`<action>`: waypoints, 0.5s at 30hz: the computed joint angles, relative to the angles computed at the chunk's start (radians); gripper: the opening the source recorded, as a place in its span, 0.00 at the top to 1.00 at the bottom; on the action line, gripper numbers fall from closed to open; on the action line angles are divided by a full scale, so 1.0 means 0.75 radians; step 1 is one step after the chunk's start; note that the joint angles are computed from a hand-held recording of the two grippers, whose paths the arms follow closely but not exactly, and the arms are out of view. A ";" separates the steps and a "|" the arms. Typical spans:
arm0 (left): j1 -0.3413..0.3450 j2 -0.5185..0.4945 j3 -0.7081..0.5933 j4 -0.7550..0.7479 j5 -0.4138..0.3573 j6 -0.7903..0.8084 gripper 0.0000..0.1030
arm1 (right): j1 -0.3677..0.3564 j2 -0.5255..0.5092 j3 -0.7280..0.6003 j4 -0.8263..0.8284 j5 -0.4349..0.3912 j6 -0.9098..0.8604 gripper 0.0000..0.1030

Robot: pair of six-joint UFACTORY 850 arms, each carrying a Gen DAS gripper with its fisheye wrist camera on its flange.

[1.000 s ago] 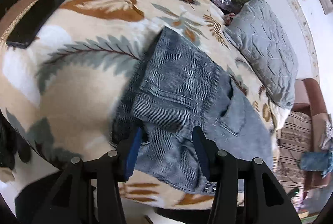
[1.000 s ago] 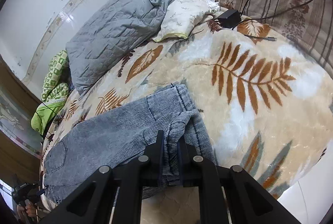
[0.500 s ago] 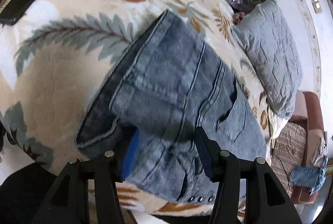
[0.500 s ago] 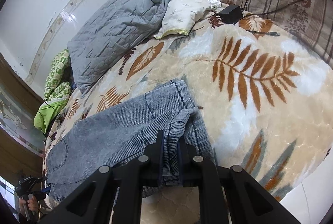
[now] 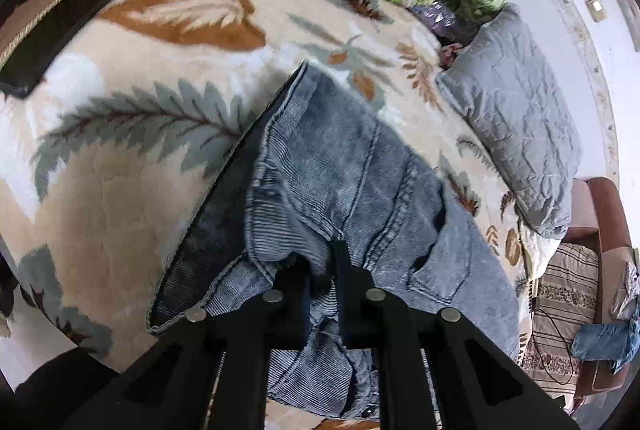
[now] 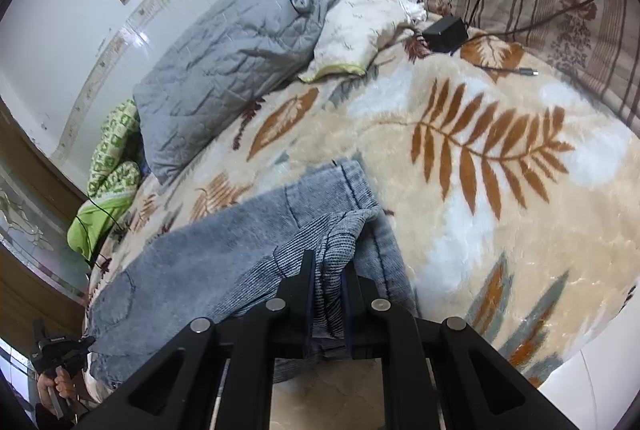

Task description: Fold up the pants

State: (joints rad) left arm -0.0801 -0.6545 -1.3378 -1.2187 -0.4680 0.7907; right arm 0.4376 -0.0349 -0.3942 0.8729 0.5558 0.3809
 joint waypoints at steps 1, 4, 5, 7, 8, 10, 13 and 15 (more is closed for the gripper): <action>0.001 0.020 0.014 -0.033 0.010 0.044 0.94 | 0.007 0.009 -0.003 0.025 0.006 -0.028 0.89; 0.009 0.070 0.045 -0.123 0.009 0.164 0.95 | 0.030 0.037 -0.011 0.094 0.014 -0.105 0.89; 0.011 0.085 0.057 -0.143 0.014 0.194 0.95 | 0.041 0.051 -0.009 0.111 0.024 -0.119 0.89; 0.022 0.114 0.080 -0.182 0.016 0.252 0.96 | 0.065 0.078 -0.005 0.157 0.044 -0.156 0.89; 0.028 0.124 0.088 -0.193 0.006 0.263 0.96 | 0.077 0.090 -0.004 0.183 0.051 -0.176 0.89; 0.038 0.147 0.109 -0.216 0.000 0.303 0.96 | 0.099 0.112 0.002 0.220 0.063 -0.202 0.89; 0.039 0.153 0.115 -0.163 -0.002 0.271 0.96 | 0.126 0.136 0.010 0.267 0.070 -0.243 0.89; 0.043 0.157 0.129 -0.166 -0.011 0.271 0.96 | 0.138 0.143 0.018 0.287 0.075 -0.247 0.89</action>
State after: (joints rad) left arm -0.0481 -0.5369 -1.2409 -1.3435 -0.4764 0.9936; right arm 0.5414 0.0720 -0.3805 1.0883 0.6122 0.1955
